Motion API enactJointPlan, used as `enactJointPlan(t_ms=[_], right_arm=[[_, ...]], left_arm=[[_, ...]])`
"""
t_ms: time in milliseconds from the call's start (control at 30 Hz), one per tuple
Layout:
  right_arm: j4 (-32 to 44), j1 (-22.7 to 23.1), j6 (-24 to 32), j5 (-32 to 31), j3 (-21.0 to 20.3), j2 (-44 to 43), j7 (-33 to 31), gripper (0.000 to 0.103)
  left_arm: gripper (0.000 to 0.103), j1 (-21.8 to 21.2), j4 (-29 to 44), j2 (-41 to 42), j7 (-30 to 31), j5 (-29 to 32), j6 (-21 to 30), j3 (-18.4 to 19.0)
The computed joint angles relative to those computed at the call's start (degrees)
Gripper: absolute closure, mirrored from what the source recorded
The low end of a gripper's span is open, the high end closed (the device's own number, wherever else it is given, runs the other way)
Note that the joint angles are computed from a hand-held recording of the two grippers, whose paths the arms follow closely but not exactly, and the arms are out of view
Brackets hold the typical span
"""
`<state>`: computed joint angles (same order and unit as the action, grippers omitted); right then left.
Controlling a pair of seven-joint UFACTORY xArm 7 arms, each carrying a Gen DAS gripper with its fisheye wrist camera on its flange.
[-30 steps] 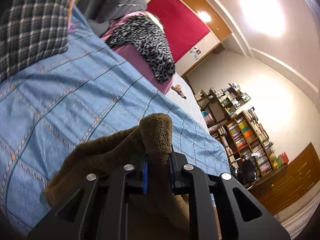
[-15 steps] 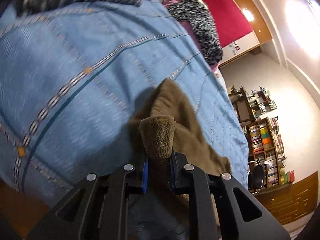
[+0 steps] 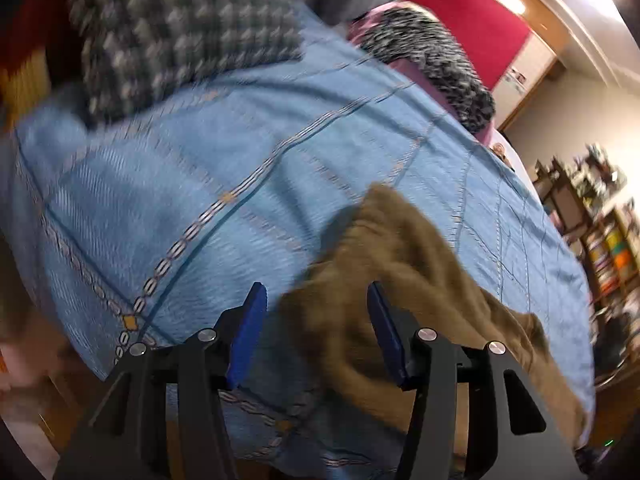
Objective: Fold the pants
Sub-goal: 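Open the left tool, then the right tool, releasing the folded pants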
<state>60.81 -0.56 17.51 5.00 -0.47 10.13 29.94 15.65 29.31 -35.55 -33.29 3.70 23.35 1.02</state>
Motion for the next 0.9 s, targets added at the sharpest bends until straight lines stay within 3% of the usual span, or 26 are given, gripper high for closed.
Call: enactJointPlan(t_ms=[67,167,267,300,400,533,633,800,833,900], right_arm=[[-1.2,-2.23,-2.2,6.5,2.43,-0.59,-5.72,0.084],[-1.94,-3.43,-4.77,12.29,3.81,-0.75,-10.99,0.082],[-3.19,-2.59,-6.82,12.1,3.12,-1.63,-12.41,0.086],[-4.01,-1.89,-7.7,10.44,2.36,-2.49,-11.7,0.093],[-5.74,-2.66,-8.7,14.68,3.44,-5.37,-15.58,0.094],[-8.62,-1.36,-6.62,10.33,1.33,-10.44,-12.84,0.094],[-9.31,-1.12,-3.49,5.97,0.43,-11.42,-9.55,0.094],[-9.18,-1.07,-3.96,-0.55,-0.38,-7.53,-3.76,0.09],[-8.99,-0.85,-3.93,-3.26,-0.82,-7.06,-1.34,0.087],[-8.9,-0.51,-2.69,-9.13,-2.06,-7.32,5.64,0.056]], left_arm=[[0.046,-1.26,0.91,0.52,-0.25,0.66,-1.11,-2.11],[0.044,-7.07,4.34,4.75,1.75,-0.07,-3.14,-3.64],[0.043,-17.56,8.5,11.88,8.4,-5.4,-5.69,-1.4],[0.043,-21.19,9.81,14.23,11.69,-8.04,-6.5,-0.13],[0.043,-32.86,14.66,22.01,24.68,-21.3,-9.29,3.96],[0.043,-39.75,20.95,28.84,39.96,-36.63,-8.29,4.71],[0.043,-39.91,23.69,31.9,48.1,-41.98,-5.72,3.08],[0.043,-37.11,22.49,32.61,49.7,-41.32,-2.63,-0.84],[0.043,-36.34,21.62,32.63,48.33,-39.56,-2.52,-1.73],[0.043,-35.21,20.14,32.48,49.11,-39.88,-3.8,-3.32]])
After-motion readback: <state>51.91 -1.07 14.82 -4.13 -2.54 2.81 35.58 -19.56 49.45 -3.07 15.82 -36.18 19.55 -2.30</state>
